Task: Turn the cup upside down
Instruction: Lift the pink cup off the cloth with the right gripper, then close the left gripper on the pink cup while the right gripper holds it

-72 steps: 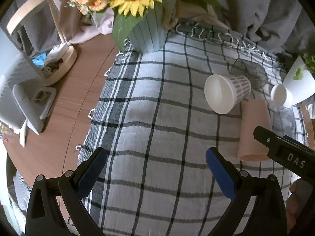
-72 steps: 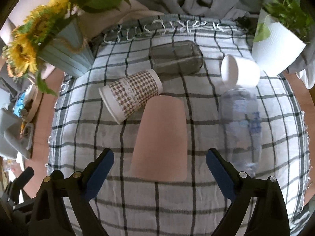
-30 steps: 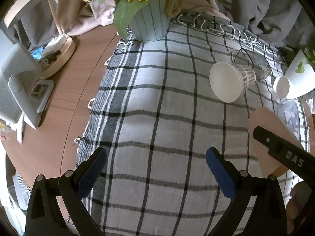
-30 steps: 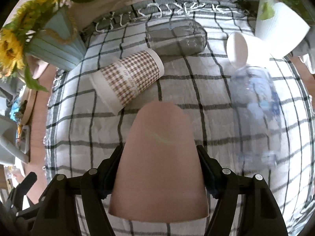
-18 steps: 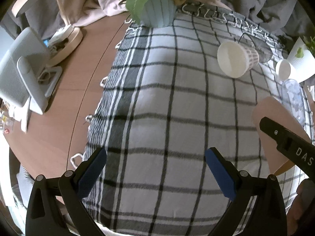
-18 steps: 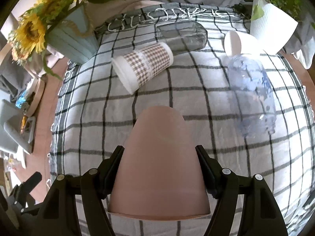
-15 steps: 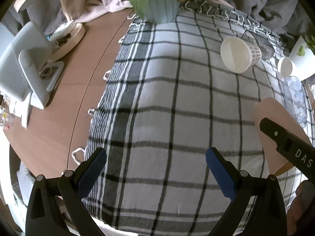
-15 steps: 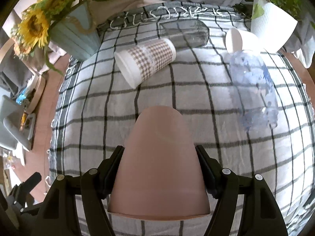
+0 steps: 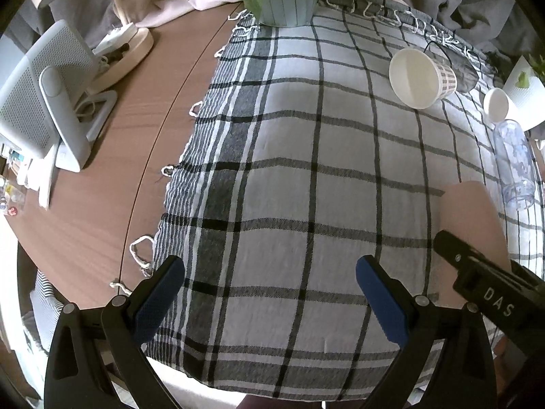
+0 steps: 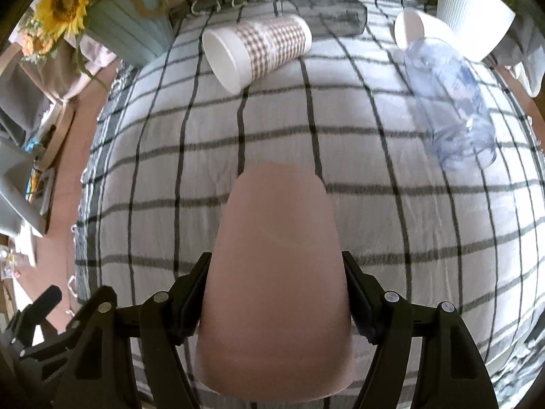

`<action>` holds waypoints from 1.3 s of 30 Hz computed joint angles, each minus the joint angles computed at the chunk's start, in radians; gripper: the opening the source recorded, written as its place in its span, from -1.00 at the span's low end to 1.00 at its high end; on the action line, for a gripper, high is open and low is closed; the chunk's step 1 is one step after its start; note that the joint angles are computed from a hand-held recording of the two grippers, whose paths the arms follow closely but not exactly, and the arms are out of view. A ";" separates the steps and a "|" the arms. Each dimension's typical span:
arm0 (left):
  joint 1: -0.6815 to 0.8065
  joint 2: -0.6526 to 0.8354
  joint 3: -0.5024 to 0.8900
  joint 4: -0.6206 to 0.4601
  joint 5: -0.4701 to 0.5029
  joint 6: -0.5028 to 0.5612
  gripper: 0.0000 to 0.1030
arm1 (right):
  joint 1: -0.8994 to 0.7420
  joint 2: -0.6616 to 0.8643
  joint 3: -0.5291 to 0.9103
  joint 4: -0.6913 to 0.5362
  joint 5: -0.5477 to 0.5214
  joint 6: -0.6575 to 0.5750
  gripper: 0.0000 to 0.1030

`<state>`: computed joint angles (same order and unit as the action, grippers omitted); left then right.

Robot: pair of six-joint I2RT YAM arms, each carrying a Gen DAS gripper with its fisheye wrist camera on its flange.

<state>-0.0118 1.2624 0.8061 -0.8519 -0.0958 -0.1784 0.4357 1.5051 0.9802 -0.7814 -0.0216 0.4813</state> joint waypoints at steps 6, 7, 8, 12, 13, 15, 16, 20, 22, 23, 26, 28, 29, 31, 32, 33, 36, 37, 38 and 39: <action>-0.004 0.007 -0.004 -0.001 -0.007 -0.005 0.99 | 0.008 0.010 -0.015 0.005 -0.007 -0.001 0.39; -0.003 0.010 -0.002 -0.002 -0.008 -0.006 0.99 | 0.008 0.014 -0.016 0.005 -0.010 0.000 0.39; -0.003 0.011 -0.001 -0.001 -0.010 -0.007 0.99 | 0.009 0.018 -0.016 0.004 -0.013 0.002 0.39; -0.005 0.015 0.005 -0.001 -0.020 -0.010 0.99 | 0.010 0.025 -0.014 0.001 -0.026 0.000 0.40; -0.004 0.015 0.006 -0.001 -0.022 -0.011 0.99 | 0.008 0.029 -0.012 0.000 -0.033 -0.001 0.41; -0.001 0.014 0.012 -0.005 -0.027 -0.011 0.99 | -0.003 0.025 -0.011 0.000 -0.051 -0.004 0.57; -0.001 0.014 0.016 -0.009 -0.032 -0.013 0.99 | -0.008 0.014 -0.014 0.000 -0.053 -0.004 0.58; 0.011 -0.011 0.040 -0.036 -0.033 -0.010 0.99 | -0.031 -0.038 -0.013 -0.020 -0.075 0.003 0.58; 0.006 -0.018 0.056 -0.051 -0.036 -0.009 0.99 | -0.047 -0.083 -0.015 -0.039 -0.090 0.007 0.58; -0.003 -0.022 0.066 -0.059 -0.036 -0.012 0.99 | -0.055 -0.102 -0.015 -0.048 -0.092 0.006 0.59; -0.053 -0.024 0.099 -0.082 -0.032 -0.027 0.99 | -0.094 -0.179 -0.006 -0.083 -0.087 -0.001 0.60; -0.093 -0.019 0.118 -0.093 -0.029 -0.043 0.99 | -0.131 -0.214 0.003 -0.107 -0.083 -0.016 0.62; -0.118 -0.013 0.131 -0.098 -0.026 -0.054 0.99 | -0.143 -0.223 0.009 -0.117 -0.080 -0.021 0.62; -0.165 0.010 0.156 -0.104 -0.007 -0.073 0.99 | -0.183 -0.241 0.015 -0.140 -0.080 -0.042 0.62; -0.181 0.021 0.167 -0.105 -0.001 -0.078 0.99 | -0.201 -0.243 0.018 -0.147 -0.085 -0.052 0.62; -0.203 0.038 0.181 -0.106 0.006 -0.085 0.99 | -0.220 -0.246 0.020 -0.155 -0.091 -0.061 0.62; -0.254 0.090 0.218 -0.108 0.028 -0.106 0.99 | -0.287 -0.248 0.015 -0.174 -0.104 -0.092 0.62; -0.273 0.113 0.234 -0.106 0.039 -0.111 0.99 | -0.311 -0.256 0.011 -0.183 -0.111 -0.108 0.62; -0.289 0.134 0.248 -0.106 0.046 -0.115 0.99 | -0.337 -0.259 0.007 -0.188 -0.116 -0.118 0.62; -0.307 0.149 0.258 -0.107 0.045 -0.124 0.99 | -0.367 -0.261 0.001 -0.188 -0.125 -0.129 0.62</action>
<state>-0.3187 1.4109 1.0641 -0.9587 -0.0510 -0.3024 0.0686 1.2437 0.9816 -0.9693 -0.1470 0.3524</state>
